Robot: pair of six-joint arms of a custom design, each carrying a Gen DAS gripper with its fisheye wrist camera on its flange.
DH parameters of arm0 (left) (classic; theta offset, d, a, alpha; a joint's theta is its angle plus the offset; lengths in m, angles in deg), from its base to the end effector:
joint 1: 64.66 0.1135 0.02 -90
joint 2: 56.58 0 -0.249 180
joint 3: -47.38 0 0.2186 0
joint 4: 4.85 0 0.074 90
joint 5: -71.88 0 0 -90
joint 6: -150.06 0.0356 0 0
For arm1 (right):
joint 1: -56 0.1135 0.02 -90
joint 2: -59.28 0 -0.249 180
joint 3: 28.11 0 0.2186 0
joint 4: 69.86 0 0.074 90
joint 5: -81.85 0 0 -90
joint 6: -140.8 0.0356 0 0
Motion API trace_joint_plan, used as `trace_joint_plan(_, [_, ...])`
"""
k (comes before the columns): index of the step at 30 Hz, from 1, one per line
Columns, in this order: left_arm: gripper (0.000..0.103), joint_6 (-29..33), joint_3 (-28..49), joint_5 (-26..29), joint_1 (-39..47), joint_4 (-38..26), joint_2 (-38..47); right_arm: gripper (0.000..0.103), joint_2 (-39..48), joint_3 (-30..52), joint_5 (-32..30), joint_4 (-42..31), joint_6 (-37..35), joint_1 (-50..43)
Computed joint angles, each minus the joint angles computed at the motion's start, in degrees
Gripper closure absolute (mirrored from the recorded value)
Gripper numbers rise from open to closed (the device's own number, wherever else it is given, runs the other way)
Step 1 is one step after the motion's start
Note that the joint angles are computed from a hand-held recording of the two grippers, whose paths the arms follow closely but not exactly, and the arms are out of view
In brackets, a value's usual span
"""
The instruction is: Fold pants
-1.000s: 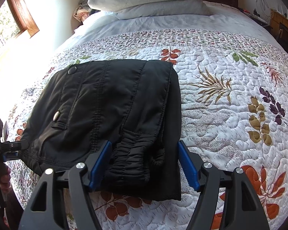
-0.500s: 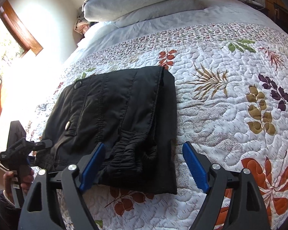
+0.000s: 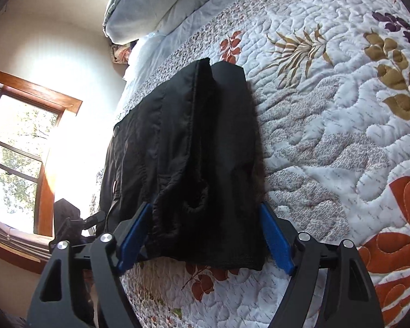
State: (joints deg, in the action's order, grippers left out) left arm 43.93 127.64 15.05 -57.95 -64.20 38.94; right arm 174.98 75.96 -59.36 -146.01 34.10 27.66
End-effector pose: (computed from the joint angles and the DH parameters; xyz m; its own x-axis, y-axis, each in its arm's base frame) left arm 0.2827 0.0137 0.2037 -0.9327 -0.3439 -0.1084 -0.2214 0.7836 -0.5805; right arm 0.3175 -0.1397 0.1976 -0.9202 0.2918 -0.2609 0.0067 0.6782 0.7349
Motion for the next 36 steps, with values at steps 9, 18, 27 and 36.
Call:
trace_joint_plan(9, [0.003, -3.2, -3.7, 4.3, 1.3, 4.7, 0.2, 0.047, -0.9, -0.5, -0.3, -1.3, -1.9, -0.3])
trace_joint_plan(18, [0.003, -0.9, 3.9, 1.7, 0.0, 2.3, 6.1, 0.048, -7.7, -10.1, 0.3, 3.5, 1.3, -0.6])
trace_joint_plan(27, [0.003, 1.9, 5.1, 1.6, 0.6, 1.1, 7.4, 0.048, -10.1, -13.5, 0.4, 5.3, 3.4, -1.0])
trace_joint_plan(36, [0.003, 1.5, 6.0, 0.9, -0.2, 1.1, 7.8, 0.038, -9.5, -12.9, 1.3, 4.7, 3.0, -1.1])
